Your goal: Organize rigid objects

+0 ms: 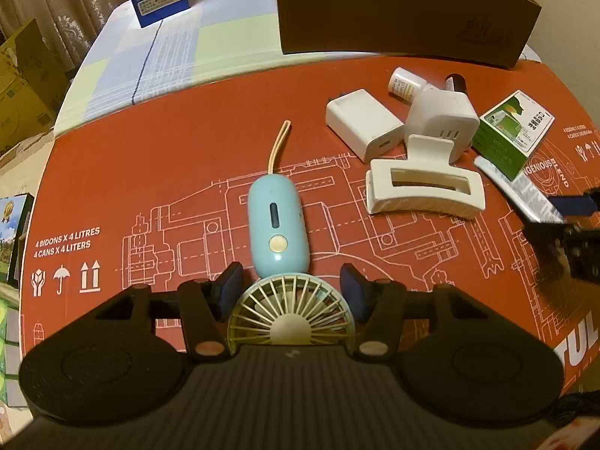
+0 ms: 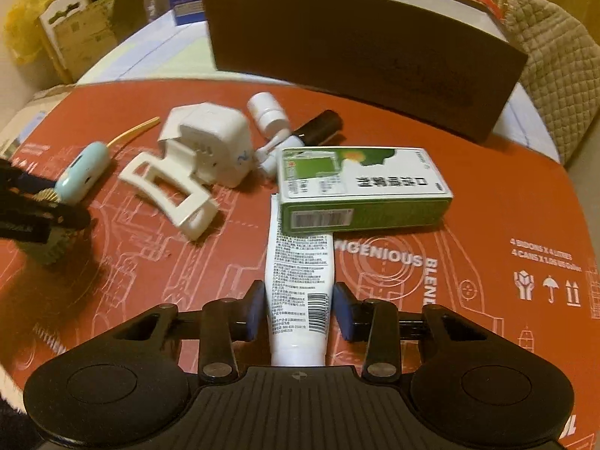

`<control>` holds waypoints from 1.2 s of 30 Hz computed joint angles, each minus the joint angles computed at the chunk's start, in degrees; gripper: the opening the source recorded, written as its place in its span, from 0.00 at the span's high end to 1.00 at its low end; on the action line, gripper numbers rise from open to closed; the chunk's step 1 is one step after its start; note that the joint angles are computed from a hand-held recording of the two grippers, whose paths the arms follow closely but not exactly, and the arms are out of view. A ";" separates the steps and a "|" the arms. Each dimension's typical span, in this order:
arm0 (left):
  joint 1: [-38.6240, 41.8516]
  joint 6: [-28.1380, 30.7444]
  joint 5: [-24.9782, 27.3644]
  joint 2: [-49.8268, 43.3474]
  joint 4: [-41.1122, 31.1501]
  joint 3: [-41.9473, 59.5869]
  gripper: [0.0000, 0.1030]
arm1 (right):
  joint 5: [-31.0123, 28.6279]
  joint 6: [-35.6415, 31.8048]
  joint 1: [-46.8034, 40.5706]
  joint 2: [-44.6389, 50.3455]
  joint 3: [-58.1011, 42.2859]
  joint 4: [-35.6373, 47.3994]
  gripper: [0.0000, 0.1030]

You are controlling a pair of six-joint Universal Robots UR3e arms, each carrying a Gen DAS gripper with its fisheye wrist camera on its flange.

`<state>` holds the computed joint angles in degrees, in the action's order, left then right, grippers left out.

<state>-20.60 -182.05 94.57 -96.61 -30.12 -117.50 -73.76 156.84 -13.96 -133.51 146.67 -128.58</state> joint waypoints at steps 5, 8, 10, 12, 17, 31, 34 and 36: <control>-0.39 -0.29 0.24 0.66 -1.52 0.43 0.50 | 3.54 -3.91 -3.31 -5.24 -1.17 9.90 0.66; -0.31 -0.13 -0.11 2.20 -1.54 -0.49 0.50 | 6.38 -6.35 -6.67 -9.35 -2.78 17.95 0.67; -0.50 -0.03 -0.06 3.13 -1.72 -0.86 0.50 | 8.27 -8.43 -8.79 -11.98 -4.17 22.90 0.67; -0.80 0.07 0.15 3.92 -1.70 -1.08 0.50 | 10.25 -11.26 -11.37 -15.17 -5.85 28.75 0.67; -0.22 0.71 -1.48 5.51 -3.00 -1.03 0.75 | 12.55 -14.20 -12.68 -18.19 -8.94 34.44 0.67; -0.26 0.59 -1.21 4.07 -2.77 -1.78 0.72 | 5.50 -8.72 -7.04 -14.05 -4.40 25.58 0.66; -0.04 0.58 -1.49 3.15 -3.22 -1.47 0.71 | 4.65 -6.80 -5.28 -11.57 -3.11 21.34 0.66; 0.03 0.71 -1.69 3.18 -2.99 -1.62 0.72 | 3.64 -4.98 -3.27 -9.07 -2.25 17.08 0.65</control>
